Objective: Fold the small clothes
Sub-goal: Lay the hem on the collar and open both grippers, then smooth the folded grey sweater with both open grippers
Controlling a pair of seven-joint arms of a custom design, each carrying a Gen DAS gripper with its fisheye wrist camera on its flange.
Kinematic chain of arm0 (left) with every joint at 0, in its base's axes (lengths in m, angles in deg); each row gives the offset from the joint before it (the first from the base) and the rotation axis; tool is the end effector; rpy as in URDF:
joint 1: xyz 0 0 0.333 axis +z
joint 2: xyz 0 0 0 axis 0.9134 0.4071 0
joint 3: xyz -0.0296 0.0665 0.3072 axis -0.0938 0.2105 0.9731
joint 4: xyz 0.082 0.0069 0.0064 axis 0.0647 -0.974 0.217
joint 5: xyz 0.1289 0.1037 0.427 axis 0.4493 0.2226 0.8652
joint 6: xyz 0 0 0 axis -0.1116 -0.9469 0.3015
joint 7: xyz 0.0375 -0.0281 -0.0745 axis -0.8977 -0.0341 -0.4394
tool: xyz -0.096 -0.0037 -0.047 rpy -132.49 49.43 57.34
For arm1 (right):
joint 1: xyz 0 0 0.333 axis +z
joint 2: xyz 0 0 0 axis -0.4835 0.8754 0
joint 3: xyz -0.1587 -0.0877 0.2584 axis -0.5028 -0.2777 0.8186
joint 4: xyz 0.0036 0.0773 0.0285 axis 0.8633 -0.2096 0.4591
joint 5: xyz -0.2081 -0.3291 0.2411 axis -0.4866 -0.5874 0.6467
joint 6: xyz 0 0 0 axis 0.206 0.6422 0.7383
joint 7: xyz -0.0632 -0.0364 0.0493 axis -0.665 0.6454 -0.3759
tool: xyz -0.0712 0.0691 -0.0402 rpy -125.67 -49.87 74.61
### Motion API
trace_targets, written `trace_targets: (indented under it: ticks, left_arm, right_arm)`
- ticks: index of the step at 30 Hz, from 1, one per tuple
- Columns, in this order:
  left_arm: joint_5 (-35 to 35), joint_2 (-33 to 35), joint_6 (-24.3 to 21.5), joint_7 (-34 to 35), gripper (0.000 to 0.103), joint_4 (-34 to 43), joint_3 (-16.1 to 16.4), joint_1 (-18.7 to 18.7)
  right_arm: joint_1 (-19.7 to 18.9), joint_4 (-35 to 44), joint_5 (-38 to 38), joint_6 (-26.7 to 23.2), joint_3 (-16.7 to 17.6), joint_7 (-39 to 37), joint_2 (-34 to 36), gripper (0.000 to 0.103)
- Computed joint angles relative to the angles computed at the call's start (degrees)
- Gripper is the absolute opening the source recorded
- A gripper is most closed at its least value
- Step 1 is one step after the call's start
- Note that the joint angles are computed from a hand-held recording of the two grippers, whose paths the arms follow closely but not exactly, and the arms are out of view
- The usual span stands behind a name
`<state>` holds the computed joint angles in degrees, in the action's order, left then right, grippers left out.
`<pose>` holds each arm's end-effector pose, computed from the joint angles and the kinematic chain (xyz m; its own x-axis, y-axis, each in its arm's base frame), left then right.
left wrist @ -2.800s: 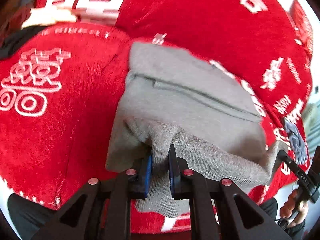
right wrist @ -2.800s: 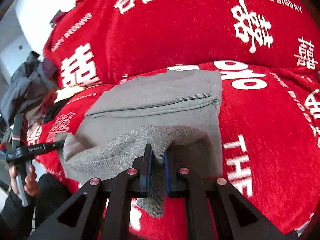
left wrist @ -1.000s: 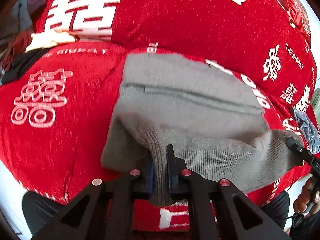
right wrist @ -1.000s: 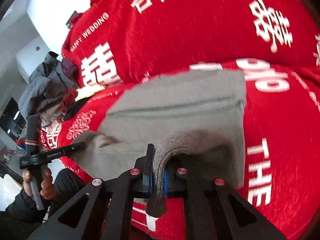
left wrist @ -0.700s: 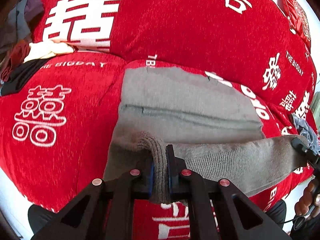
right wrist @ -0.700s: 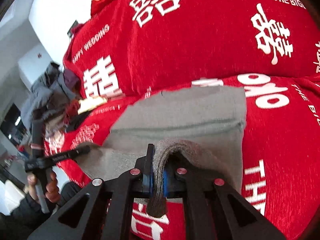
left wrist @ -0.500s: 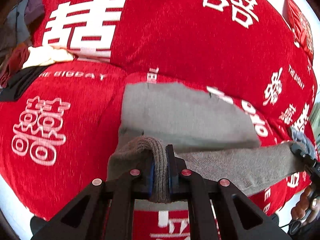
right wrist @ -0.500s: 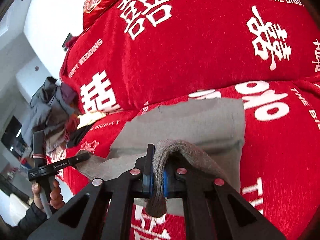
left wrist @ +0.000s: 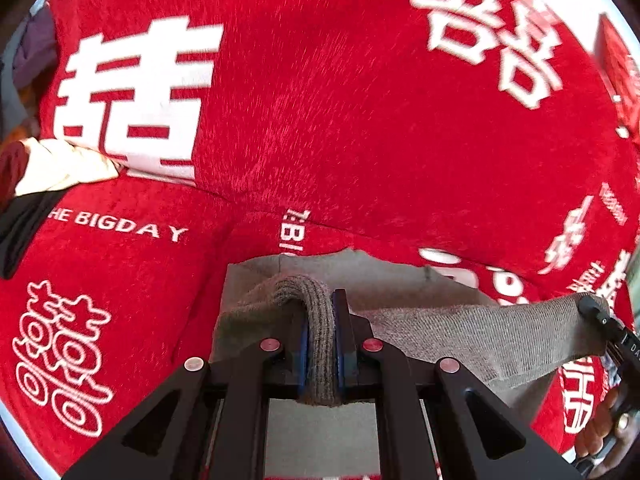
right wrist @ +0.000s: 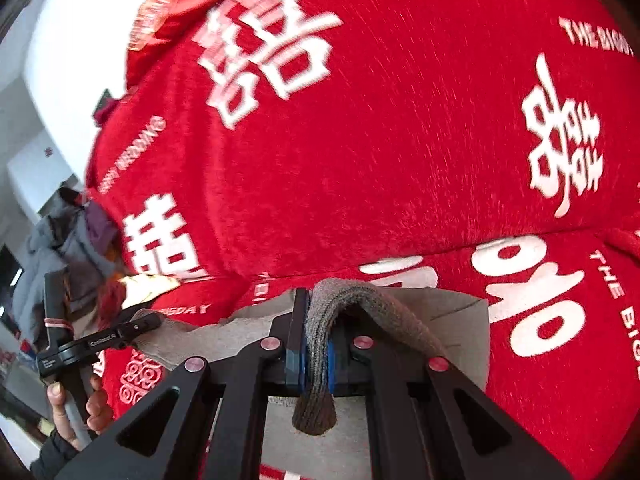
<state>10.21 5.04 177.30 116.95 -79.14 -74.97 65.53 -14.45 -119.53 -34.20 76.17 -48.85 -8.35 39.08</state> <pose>0.6254 -0.0588 0.6024 0.2610 -0.9303 0.2576 -0.7618 -0.3624 -0.5370 0.6663 0.2121 0.6052 0.2967 -0.8585 -0.4182 -0.7398 0.0703 -0.6692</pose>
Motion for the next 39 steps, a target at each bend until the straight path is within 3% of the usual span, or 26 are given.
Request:
trace_targets:
  ticks: [10,12,13,14,15,16,17,18,20,23,26,28,30,32,35,37,39]
  left_arm:
    - [0.7,16.0,-5.4,-3.4,0.012,11.0,-1.0,1.6]
    - [-5.2,17.8,-6.4,-2.3,0.013,12.2,-1.4,3.2]
    - [-8.9,18.2,-6.3,-1.5,0.034,12.3,-1.7,4.2]
    - [-13.8,18.4,-5.9,0.1,0.071,12.1,-2.1,5.4]
    - [-18.8,18.2,-5.1,1.7,0.083,11.5,-2.4,6.6]
    - [-21.5,17.3,-3.4,1.6,0.086,10.2,-2.4,7.1]
    - [-21.7,16.5,-2.4,0.5,0.086,9.4,-2.1,7.1]
    - [-22.1,15.5,-1.7,0.5,0.086,8.8,-1.8,7.3]
    - [-23.5,13.1,-0.7,2.4,0.086,6.9,-1.5,7.5]
    - [-17.8,9.7,-0.5,2.5,0.086,4.3,-0.9,6.2]
    - [-7.7,9.1,-1.7,2.2,0.086,3.8,-1.7,3.6]
    - [-0.6,11.5,-3.8,1.2,0.086,6.4,-2.6,1.5]
    - [5.6,14.6,-4.3,1.1,0.086,9.2,-3.3,-0.6]
    - [10.4,19.7,-8.5,0.9,0.086,14.7,-3.5,-2.3]
    - [12.8,25.4,-14.1,-2.0,0.086,20.7,-2.4,-2.9]
    - [14.4,25.6,-12.3,-3.5,0.086,20.3,-1.7,-2.8]
    - [12.5,25.9,-12.2,-3.0,0.086,20.5,-1.7,-1.3]
  right_arm:
    - [0.6,12.7,-12.4,-5.7,-1.4,12.6,15.7,0.007]
    - [0.2,16.1,-13.3,-8.9,-1.4,14.7,18.4,0.012]
    - [0.2,19.5,-14.2,-12.2,-1.8,16.9,20.8,0.012]
    - [-0.3,22.0,-14.1,-14.4,-1.7,17.8,22.5,0.013]
    - [-1.0,23.7,-13.2,-15.6,-1.4,18.6,23.6,0.016]
    - [-1.7,24.3,-12.0,-15.8,-1.1,19.4,23.9,0.019]
    - [-2.1,24.2,-11.2,-15.4,-0.8,19.8,23.7,0.029]
    - [-2.6,23.3,-10.0,-14.2,-0.5,20.1,22.9,0.052]
    - [-2.3,19.4,-10.6,-10.4,-1.1,21.2,20.0,0.084]
    - [0.0,13.8,-18.1,-7.3,-2.8,21.2,15.4,0.085]
    - [3.6,12.8,-28.8,-7.8,-3.4,19.3,14.7,0.085]
    - [5.7,15.8,-33.7,-12.3,-2.5,15.2,16.8,0.085]
    - [7.9,17.3,-37.2,-12.6,-2.2,12.6,18.5,0.085]
    - [9.4,20.5,-39.8,-14.7,-3.0,13.2,21.4,0.085]
    - [8.6,30.6,-37.4,-22.5,-3.5,14.3,28.9,0.085]
    - [8.0,33.8,-37.1,-25.4,-4.8,16.2,31.5,0.085]
    - [3.9,30.6,-30.9,-22.0,-2.8,14.4,29.9,0.081]
